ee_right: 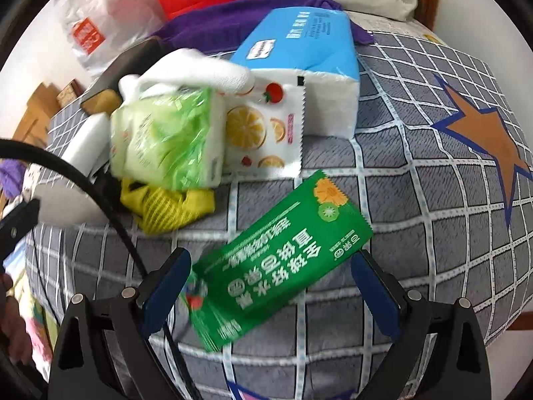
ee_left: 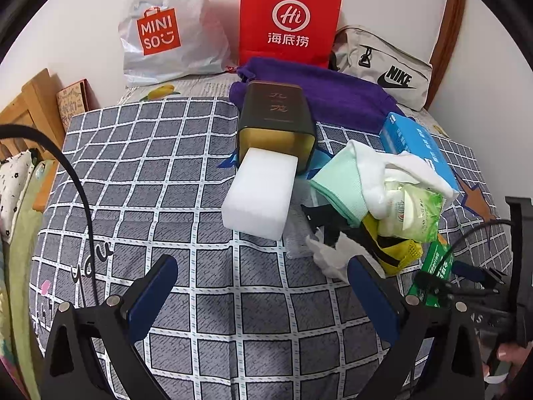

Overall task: Organize soft objects
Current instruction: 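Reach down and grasp the green snack packet with the right gripper, then grasp the crumpled white tissue with the left gripper while the right holds the green packet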

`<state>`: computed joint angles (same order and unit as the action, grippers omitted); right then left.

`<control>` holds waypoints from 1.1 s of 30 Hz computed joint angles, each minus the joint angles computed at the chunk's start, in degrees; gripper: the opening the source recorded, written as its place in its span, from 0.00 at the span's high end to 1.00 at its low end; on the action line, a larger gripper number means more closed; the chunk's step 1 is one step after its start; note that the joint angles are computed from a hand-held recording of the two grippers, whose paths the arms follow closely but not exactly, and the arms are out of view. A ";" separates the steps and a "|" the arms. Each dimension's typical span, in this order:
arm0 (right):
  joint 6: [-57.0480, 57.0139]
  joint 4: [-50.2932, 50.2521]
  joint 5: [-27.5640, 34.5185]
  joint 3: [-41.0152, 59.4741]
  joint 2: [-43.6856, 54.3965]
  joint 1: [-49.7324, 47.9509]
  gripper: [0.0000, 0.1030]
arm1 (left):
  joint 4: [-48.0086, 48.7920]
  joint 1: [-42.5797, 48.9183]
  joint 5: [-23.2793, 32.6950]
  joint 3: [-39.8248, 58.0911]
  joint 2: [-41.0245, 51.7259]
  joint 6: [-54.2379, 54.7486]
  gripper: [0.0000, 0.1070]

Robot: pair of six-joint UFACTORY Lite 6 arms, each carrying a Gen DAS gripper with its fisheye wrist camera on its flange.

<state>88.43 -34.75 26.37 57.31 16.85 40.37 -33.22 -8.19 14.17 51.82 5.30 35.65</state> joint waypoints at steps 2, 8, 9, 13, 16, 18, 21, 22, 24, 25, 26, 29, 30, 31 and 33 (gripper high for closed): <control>1.00 -1.29 1.47 2.02 1.80 -0.07 0.06 | -0.96 0.31 0.14 0.80 1.20 1.05 0.04; 1.75 -10.67 3.18 3.81 4.69 1.58 0.23 | -3.48 1.99 0.04 2.20 3.40 4.53 0.04; -0.68 -9.97 2.46 2.25 3.17 0.89 0.24 | -3.82 2.35 0.06 2.39 3.70 4.97 0.04; -6.77 -2.46 1.79 -3.89 -3.07 -2.93 0.24 | -5.49 3.22 0.34 3.20 4.69 6.23 0.04; -8.15 1.10 3.23 -4.64 -4.34 -3.28 0.24 | -5.15 2.83 0.27 3.87 5.41 5.76 0.04; -7.20 1.54 3.59 -5.05 -4.98 -2.41 0.24 | -5.01 2.47 0.31 4.25 5.89 5.67 0.04; -1.14 -1.17 5.15 -5.74 -4.55 0.58 0.24 | -4.00 2.20 0.69 5.03 6.62 4.47 0.04; 2.28 -3.38 5.86 -5.21 -3.79 1.78 0.24 | -3.78 2.19 0.70 5.00 6.51 4.16 0.04; 8.61 -7.86 3.75 -5.95 -3.08 2.51 0.26 | -5.10 2.45 0.92 4.96 6.21 5.46 0.04; 13.30 -11.54 4.09 -6.18 -2.76 3.58 0.28 | -5.69 2.55 0.99 4.87 6.04 6.07 0.04; 18.02 -16.00 4.74 -6.78 -2.58 4.92 0.34 | -7.13 2.74 1.09 4.66 5.83 7.67 0.04; 22.72 -20.14 5.87 -8.22 -3.65 7.08 0.59 | -11.45 3.44 3.02 4.32 5.45 13.49 0.04; 23.19 -20.79 4.96 -9.28 -4.76 6.46 0.59 | -13.59 3.66 4.27 4.18 5.22 16.16 0.04; 24.08 -21.27 3.25 -11.01 -6.48 5.91 0.59 | -15.08 3.82 5.10 3.84 4.79 17.89 0.04; 26.35 -23.16 0.87 -13.89 -9.25 4.87 0.62 | -18.13 3.75 6.45 3.00 3.70 21.19 0.04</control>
<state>114.77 -57.90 27.24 43.42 7.59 45.24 -51.35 -4.44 20.62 54.82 9.01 56.84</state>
